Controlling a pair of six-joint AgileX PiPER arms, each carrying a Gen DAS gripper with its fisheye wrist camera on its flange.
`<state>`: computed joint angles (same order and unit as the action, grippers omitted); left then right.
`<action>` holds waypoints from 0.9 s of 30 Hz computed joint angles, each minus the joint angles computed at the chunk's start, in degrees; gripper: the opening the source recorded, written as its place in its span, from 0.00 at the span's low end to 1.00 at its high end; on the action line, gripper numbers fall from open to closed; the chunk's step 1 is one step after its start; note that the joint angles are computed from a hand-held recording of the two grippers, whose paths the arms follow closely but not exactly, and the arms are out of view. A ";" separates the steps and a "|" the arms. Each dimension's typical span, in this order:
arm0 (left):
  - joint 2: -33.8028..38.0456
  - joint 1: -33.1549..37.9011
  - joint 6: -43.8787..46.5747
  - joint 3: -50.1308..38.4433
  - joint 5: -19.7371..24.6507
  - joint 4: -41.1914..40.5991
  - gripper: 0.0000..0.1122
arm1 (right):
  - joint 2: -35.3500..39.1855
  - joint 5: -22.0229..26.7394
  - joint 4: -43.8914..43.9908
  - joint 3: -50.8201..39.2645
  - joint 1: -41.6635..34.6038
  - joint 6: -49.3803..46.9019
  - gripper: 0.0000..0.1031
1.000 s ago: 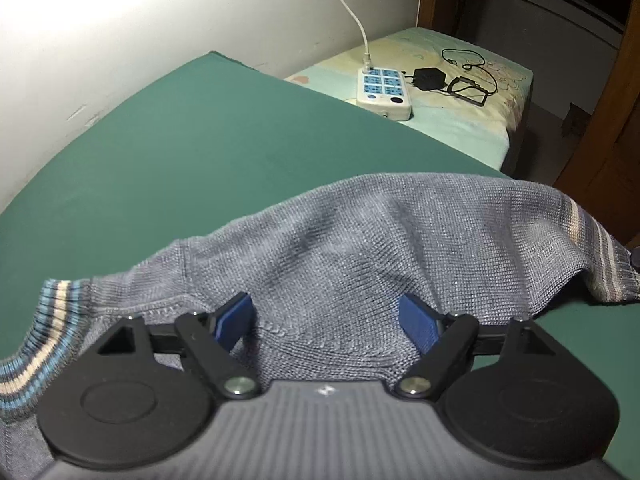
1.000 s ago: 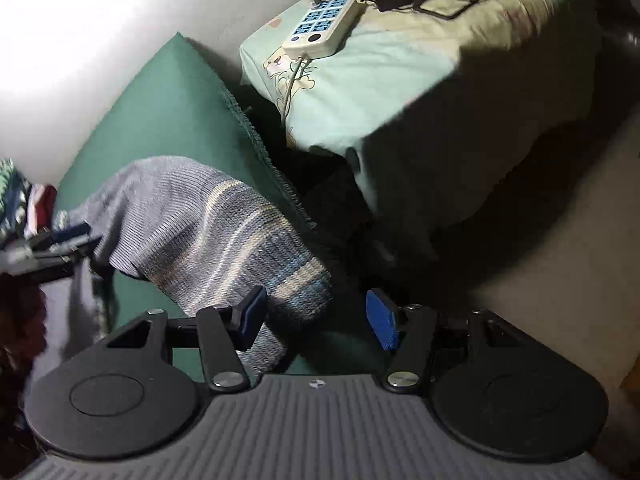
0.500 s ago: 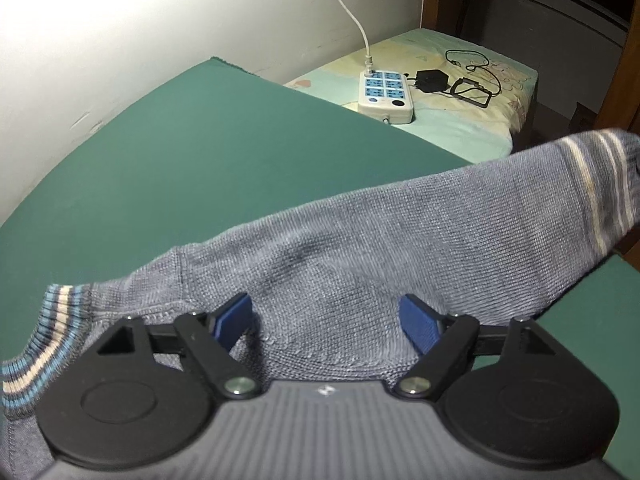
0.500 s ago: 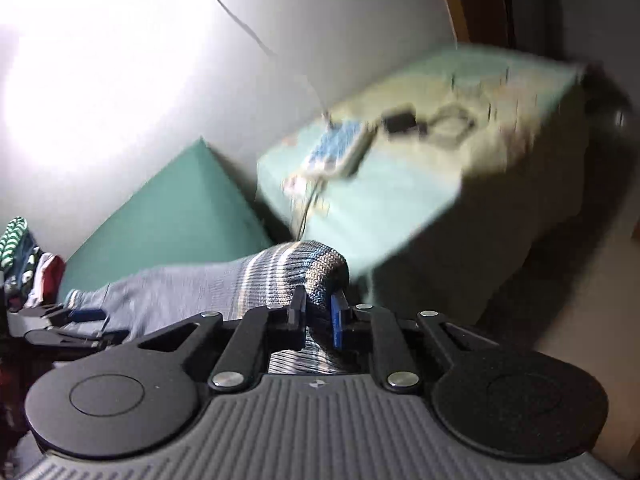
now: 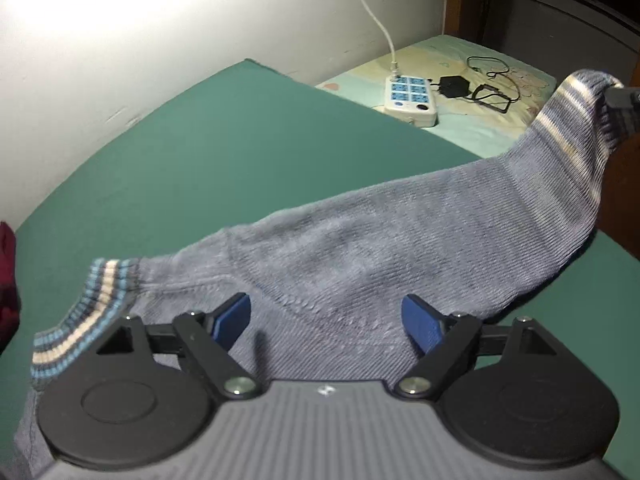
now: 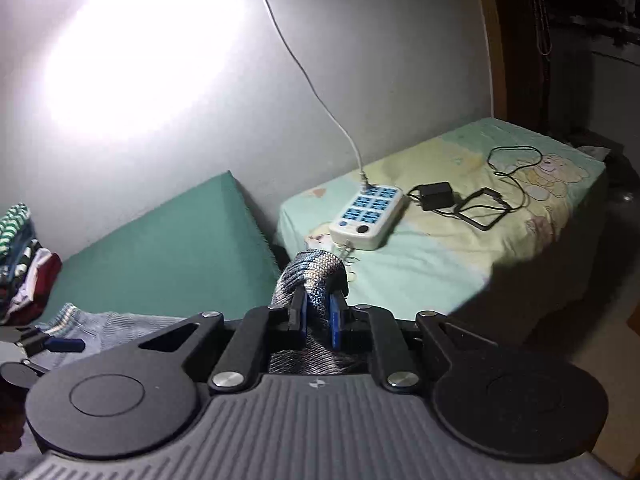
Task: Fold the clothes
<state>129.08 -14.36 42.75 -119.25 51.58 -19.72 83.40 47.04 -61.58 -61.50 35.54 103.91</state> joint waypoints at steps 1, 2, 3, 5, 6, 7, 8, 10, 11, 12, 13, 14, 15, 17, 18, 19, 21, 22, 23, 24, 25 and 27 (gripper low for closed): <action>-0.43 0.64 -0.95 0.89 -0.58 0.65 0.67 | 0.18 -1.60 0.18 -0.84 -0.08 -0.61 0.11; -0.89 1.42 -1.83 1.71 -0.94 0.90 0.66 | 0.75 -3.09 0.62 -2.04 0.06 -1.72 0.12; -1.79 2.44 -2.34 3.01 -1.31 -0.04 0.66 | 1.46 -4.54 1.18 -3.36 0.24 -3.02 0.12; -3.84 4.75 -3.00 5.72 -1.79 -3.13 0.66 | 4.22 -5.90 1.15 -6.98 1.83 -5.74 0.12; -5.11 5.99 -3.03 7.42 -1.99 -4.94 0.66 | 5.66 -6.64 1.13 -8.59 2.59 -7.07 0.12; -6.46 7.28 -2.91 9.25 -2.12 -6.87 0.67 | 7.40 -7.66 1.53 -10.28 3.28 -8.33 0.12; -7.84 8.46 -2.82 11.18 -2.41 -8.52 0.67 | 9.27 -8.76 2.16 -12.08 3.91 -9.71 0.12; -10.38 10.40 -2.48 14.76 -3.05 -11.05 0.68 | 13.90 -10.73 4.21 -16.21 5.06 -12.94 0.12; -11.19 11.07 -2.28 15.96 -3.08 -11.71 0.69 | 16.50 -11.12 5.37 -18.48 5.87 -15.04 0.12; -11.81 11.59 -2.06 16.96 -3.00 -12.10 0.70 | 19.13 -11.31 6.73 -20.90 6.67 -17.46 0.12; -12.41 12.12 -1.84 17.92 -2.91 -12.48 0.70 | 21.82 -11.42 8.35 -23.55 7.42 -20.19 0.12; -12.99 12.66 -1.63 18.85 -2.79 -12.85 0.70 | 24.35 -10.93 9.73 -26.22 8.29 -23.12 0.12; -13.57 13.20 -1.43 19.75 -2.65 -13.21 0.70 | 26.87 -10.16 11.11 -29.04 9.17 -26.23 0.12; -13.83 13.55 -0.53 20.78 -2.09 -13.86 0.70 | 31.73 -7.42 14.16 -34.80 10.56 -33.42 0.15; -13.88 13.57 -0.08 21.10 -1.69 -14.30 0.70 | 33.23 -6.24 15.55 -36.83 11.15 -36.54 0.19; -13.88 13.52 0.60 21.38 -1.15 -15.02 0.72 | 33.85 -5.62 16.90 -37.94 11.55 -39.12 0.21; -13.81 13.37 2.20 21.95 0.01 -16.65 0.75 | 32.11 -6.42 18.19 -36.39 12.08 -41.60 0.32; -13.76 13.28 2.97 22.22 0.61 -17.44 0.75 | 30.44 -6.60 17.63 -34.60 12.61 -41.64 0.37; -13.71 13.19 3.72 22.48 1.20 -18.21 0.75 | 28.59 -6.60 16.72 -32.64 13.27 -41.37 0.41; -13.65 12.87 4.43 22.78 1.57 -18.72 0.77 | 26.66 -6.19 15.47 -30.41 14.09 -40.36 0.44; -13.59 12.42 5.11 23.08 1.81 -19.09 0.78 | 25.00 -5.10 15.18 -28.28 14.90 -39.19 0.45; -13.51 11.39 6.00 23.83 1.93 -19.23 0.78 | 22.00 -2.44 15.59 -24.42 16.53 -37.06 0.45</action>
<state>115.57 -2.97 48.75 -95.43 53.51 -38.94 105.39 44.60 -45.99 -85.93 52.07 66.85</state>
